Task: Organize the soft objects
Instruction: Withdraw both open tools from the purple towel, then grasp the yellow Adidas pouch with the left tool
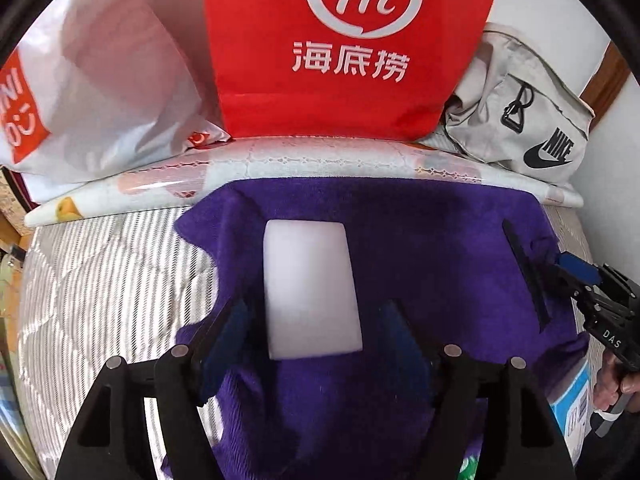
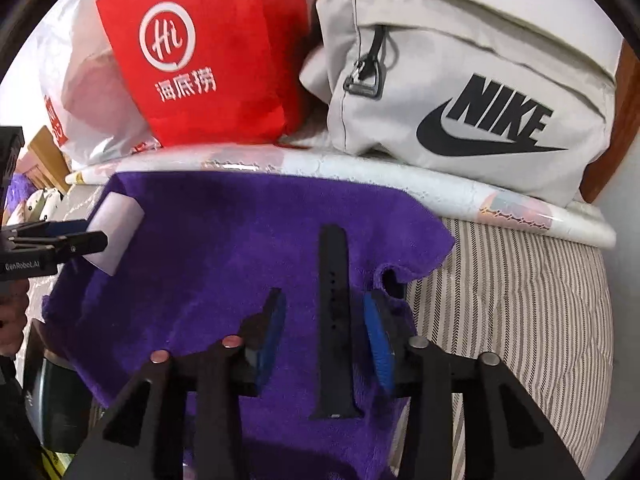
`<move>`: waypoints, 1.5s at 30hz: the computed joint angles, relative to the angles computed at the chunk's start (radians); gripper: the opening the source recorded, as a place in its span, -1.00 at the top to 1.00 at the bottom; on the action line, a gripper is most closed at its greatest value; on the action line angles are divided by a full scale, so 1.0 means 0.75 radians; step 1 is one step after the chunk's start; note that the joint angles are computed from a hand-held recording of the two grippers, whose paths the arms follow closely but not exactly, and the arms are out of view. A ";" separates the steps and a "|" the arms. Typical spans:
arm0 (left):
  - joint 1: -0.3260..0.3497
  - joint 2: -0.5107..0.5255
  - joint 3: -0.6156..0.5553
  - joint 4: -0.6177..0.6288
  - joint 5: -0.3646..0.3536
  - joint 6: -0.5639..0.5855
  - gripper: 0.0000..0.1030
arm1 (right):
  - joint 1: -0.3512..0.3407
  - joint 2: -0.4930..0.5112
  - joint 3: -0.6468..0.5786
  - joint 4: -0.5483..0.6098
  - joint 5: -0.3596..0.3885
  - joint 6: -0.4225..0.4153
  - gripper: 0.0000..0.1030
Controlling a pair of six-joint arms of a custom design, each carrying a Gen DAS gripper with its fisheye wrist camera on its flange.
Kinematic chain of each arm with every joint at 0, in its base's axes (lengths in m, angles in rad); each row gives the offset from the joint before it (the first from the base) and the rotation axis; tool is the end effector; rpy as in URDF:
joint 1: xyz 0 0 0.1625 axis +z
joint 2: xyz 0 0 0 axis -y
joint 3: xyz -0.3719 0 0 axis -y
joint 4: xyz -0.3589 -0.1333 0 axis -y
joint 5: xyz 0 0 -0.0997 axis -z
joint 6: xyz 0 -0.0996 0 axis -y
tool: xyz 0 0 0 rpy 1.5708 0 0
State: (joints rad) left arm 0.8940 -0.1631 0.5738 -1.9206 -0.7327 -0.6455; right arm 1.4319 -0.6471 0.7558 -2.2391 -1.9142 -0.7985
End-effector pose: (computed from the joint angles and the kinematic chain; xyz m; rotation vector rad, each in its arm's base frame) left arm -0.3341 -0.7469 0.0070 0.0695 2.3779 -0.5934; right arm -0.0103 -0.7940 0.3212 0.7064 -2.4564 0.4544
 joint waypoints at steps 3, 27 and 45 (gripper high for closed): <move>-0.035 -0.091 0.169 -0.077 0.048 -0.037 -0.37 | 0.006 -0.079 0.117 -0.065 0.025 0.004 0.19; -0.345 -0.665 1.273 -0.417 -0.016 -0.433 -0.38 | -0.043 -0.889 1.171 -0.328 0.272 -0.040 -0.07; -0.458 -0.717 1.614 -0.520 -0.118 -0.507 -0.56 | -0.160 -1.186 1.516 -0.347 0.388 -0.096 -0.08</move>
